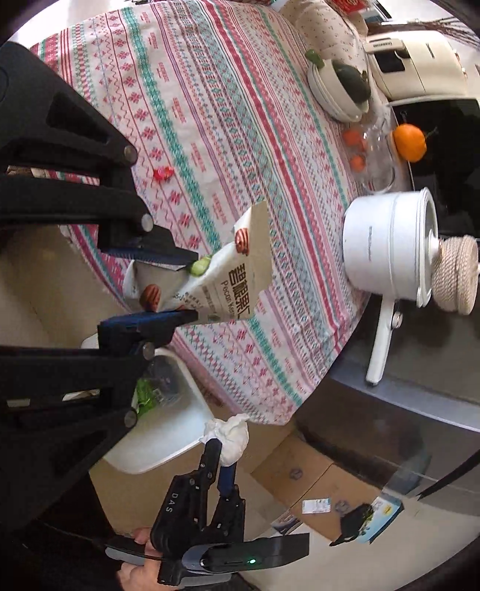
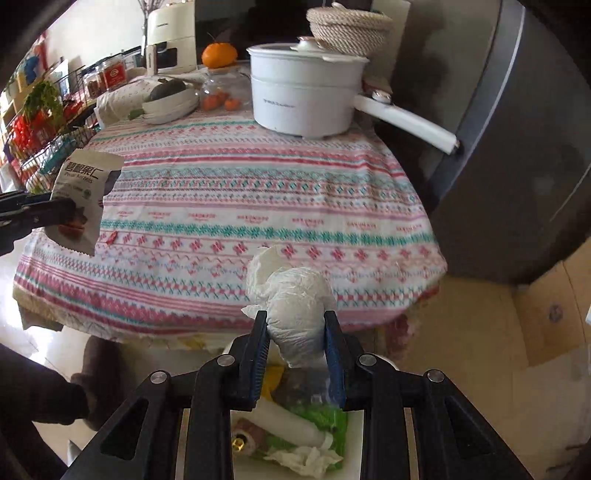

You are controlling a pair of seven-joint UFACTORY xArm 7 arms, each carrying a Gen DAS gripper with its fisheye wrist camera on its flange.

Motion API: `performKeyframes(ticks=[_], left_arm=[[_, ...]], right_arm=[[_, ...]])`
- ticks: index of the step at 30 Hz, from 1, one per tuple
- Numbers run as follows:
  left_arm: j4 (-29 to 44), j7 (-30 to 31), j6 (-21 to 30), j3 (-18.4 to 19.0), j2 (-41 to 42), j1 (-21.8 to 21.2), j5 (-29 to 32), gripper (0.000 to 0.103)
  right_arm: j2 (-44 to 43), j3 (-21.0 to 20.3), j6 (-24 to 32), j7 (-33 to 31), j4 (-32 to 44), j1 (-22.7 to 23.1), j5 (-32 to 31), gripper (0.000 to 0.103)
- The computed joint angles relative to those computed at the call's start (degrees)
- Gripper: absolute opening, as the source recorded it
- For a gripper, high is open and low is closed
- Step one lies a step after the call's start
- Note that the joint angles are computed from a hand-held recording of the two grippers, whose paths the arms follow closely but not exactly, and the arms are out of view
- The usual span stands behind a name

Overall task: Collect trash
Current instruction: 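Carry the pecan bag and tissue over the bin and open both grippers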

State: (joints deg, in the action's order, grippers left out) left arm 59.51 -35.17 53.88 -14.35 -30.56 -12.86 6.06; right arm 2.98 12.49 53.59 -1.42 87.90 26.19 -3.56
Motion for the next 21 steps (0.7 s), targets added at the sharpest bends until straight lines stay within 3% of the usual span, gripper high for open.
performKeyframes(ticks=[2, 10, 21], left_arm=[[1.1, 0.3, 0.1, -0.8, 1.9, -0.9, -0.4, 0.025], [4.8, 1.9, 0.7, -2.5, 10.7, -5.6, -0.9, 0.025], [12.0, 5.3, 0.2, -3.0, 22.9, -13.0, -1.4, 0.026]], right_arm=[[-0.2, -0.5, 3.8, 1.2, 0.4, -0.6, 1.1, 0.029], [-6.7, -2.6, 6.0, -3.5, -7.6, -4.6, 11.0, 0.030], [-10.1, -4.2, 11.5, -5.4, -13.2, -7.9, 13.9, 0.031]])
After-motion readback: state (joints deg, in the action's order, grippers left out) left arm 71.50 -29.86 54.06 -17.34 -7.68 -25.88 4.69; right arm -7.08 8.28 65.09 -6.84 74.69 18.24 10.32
